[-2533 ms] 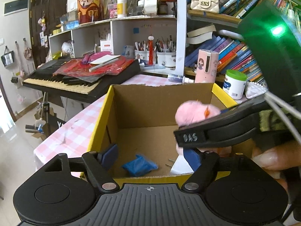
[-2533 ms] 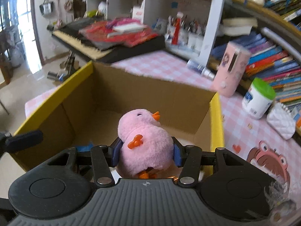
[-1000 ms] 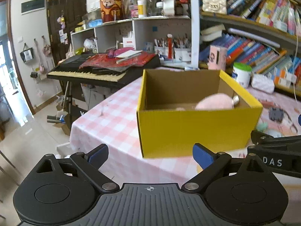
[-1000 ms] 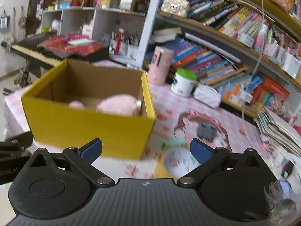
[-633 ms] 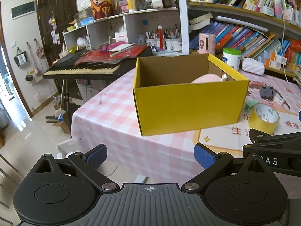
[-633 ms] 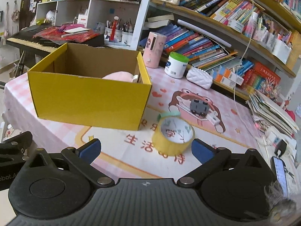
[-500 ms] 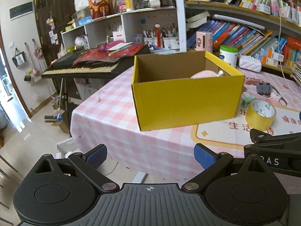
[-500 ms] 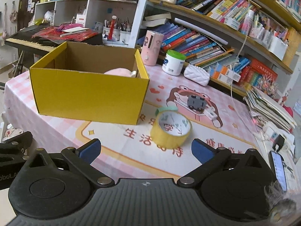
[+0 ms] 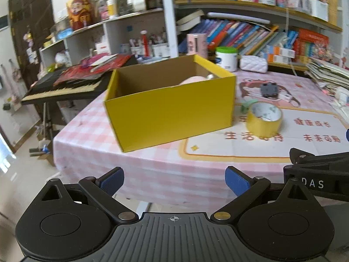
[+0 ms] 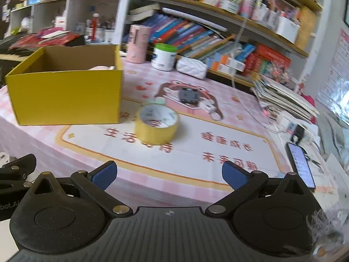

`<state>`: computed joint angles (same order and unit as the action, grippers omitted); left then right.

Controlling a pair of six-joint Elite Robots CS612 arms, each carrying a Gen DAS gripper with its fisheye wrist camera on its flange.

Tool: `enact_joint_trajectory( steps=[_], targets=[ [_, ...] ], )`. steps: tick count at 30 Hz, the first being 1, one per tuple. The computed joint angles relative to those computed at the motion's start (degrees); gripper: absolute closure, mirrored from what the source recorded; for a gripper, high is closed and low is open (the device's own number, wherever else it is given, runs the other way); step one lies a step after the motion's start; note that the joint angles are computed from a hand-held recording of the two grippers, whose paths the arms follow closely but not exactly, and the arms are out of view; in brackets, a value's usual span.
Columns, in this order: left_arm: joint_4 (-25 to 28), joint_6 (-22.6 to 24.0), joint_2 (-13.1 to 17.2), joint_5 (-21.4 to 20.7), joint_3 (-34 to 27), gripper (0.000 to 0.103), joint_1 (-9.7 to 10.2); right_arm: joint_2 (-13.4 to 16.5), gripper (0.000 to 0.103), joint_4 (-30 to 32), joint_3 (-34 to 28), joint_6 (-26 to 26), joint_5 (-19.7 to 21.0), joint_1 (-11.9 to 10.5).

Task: Organize objects
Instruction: 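Withdraw both grippers from the box toward the tape roll, then lower the left gripper onto the yellow tape roll rim and close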

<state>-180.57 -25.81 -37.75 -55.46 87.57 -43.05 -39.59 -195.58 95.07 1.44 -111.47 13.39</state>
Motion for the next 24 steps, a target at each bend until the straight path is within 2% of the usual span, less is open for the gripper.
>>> enact_joint_trajectory(
  steps=[4, 11, 19, 24],
  targets=[
    [-0.52, 2.04, 0.63, -1.48, -1.10, 0.003, -0.12, -0.26, 0.000, 0.60, 0.44, 1.82, -1.26, -0.61],
    [1.32, 2.20, 1.96, -3.02, -4.19, 0.003, 0.02, -0.08, 0.000, 0.97, 0.24, 2.01, -1.46, -1.76],
    [5.51, 1.96, 4.42, -4.07, -9.96, 0.003, -0.01, 0.61, 0.000, 3.80, -2.09, 1.66, -0.21, -3.98],
    [7.77, 0.47, 6.17, -4.23, -13.89, 0.003, 0.12, 1.51, 0.000, 5.19, -4.49, -0.40, 1.75, -5.40]
  ],
)
